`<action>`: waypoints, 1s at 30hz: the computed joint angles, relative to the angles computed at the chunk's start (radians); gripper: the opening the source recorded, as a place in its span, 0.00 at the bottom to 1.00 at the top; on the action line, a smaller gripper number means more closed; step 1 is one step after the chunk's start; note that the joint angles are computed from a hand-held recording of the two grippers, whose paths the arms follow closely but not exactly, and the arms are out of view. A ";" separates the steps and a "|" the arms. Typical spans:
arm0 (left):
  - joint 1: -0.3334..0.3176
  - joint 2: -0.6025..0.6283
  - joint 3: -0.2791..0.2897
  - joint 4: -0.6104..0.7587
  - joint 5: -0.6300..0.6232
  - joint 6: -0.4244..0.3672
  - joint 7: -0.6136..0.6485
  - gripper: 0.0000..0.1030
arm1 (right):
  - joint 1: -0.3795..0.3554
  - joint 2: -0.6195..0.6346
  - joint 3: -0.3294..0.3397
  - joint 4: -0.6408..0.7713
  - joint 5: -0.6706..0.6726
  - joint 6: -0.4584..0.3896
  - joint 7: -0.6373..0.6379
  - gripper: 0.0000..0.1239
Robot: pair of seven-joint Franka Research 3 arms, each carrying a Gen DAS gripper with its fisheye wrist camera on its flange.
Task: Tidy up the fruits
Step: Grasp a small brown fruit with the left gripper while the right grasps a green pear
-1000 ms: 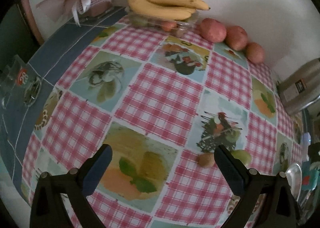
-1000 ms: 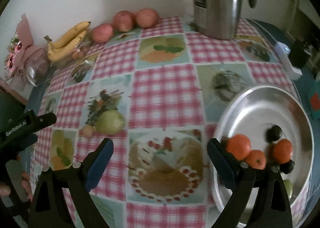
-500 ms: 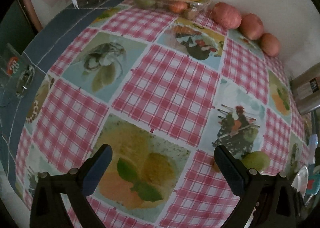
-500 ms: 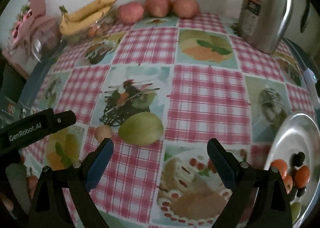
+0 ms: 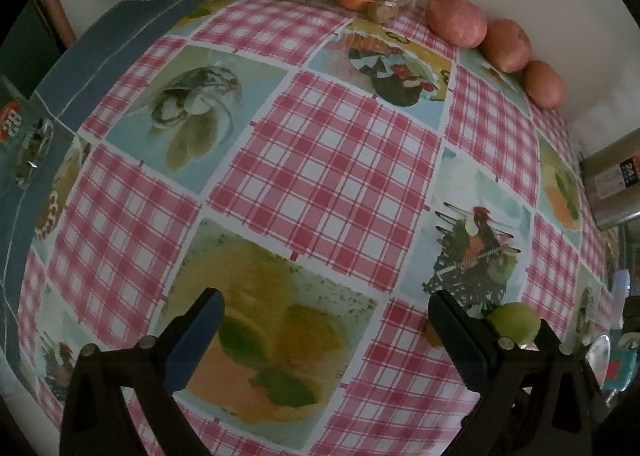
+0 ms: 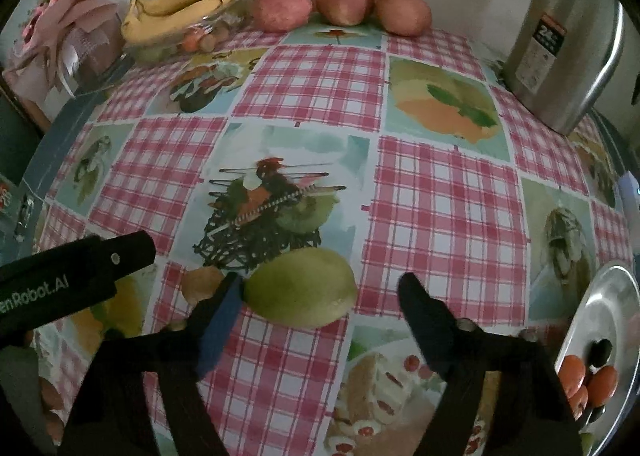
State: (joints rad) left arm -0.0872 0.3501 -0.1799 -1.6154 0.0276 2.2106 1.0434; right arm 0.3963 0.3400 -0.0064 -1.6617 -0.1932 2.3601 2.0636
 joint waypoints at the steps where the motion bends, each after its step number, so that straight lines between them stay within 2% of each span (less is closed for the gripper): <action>1: 0.001 0.003 -0.002 0.006 -0.004 -0.005 0.003 1.00 | 0.000 0.005 0.001 0.004 0.002 0.000 -0.004 0.59; 6: 0.010 0.010 -0.011 0.013 -0.041 -0.014 0.023 1.00 | -0.007 0.002 0.010 -0.004 0.030 0.023 -0.034 0.47; 18: 0.007 0.036 -0.028 0.043 -0.099 -0.025 0.063 0.99 | -0.019 -0.039 0.000 -0.057 0.053 0.032 -0.010 0.46; 20: 0.002 0.042 -0.033 0.050 -0.101 -0.027 0.074 0.96 | -0.036 -0.053 0.007 -0.079 0.085 0.042 -0.016 0.46; 22: 0.002 0.046 -0.039 0.054 -0.112 -0.025 0.095 0.86 | -0.040 -0.064 0.007 -0.091 0.085 0.041 -0.010 0.46; 27: -0.009 0.057 -0.048 0.066 -0.123 -0.015 0.129 0.76 | -0.043 -0.080 0.007 -0.107 0.060 0.027 0.010 0.46; 30: -0.021 0.065 -0.047 0.079 -0.121 -0.012 0.119 0.73 | -0.047 -0.080 0.011 -0.107 0.062 0.026 0.011 0.46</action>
State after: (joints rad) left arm -0.1084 0.4152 -0.2270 -1.5366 -0.0936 2.1983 1.1628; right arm 0.3497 0.2603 0.0044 -1.7689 -0.1312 2.3863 2.0750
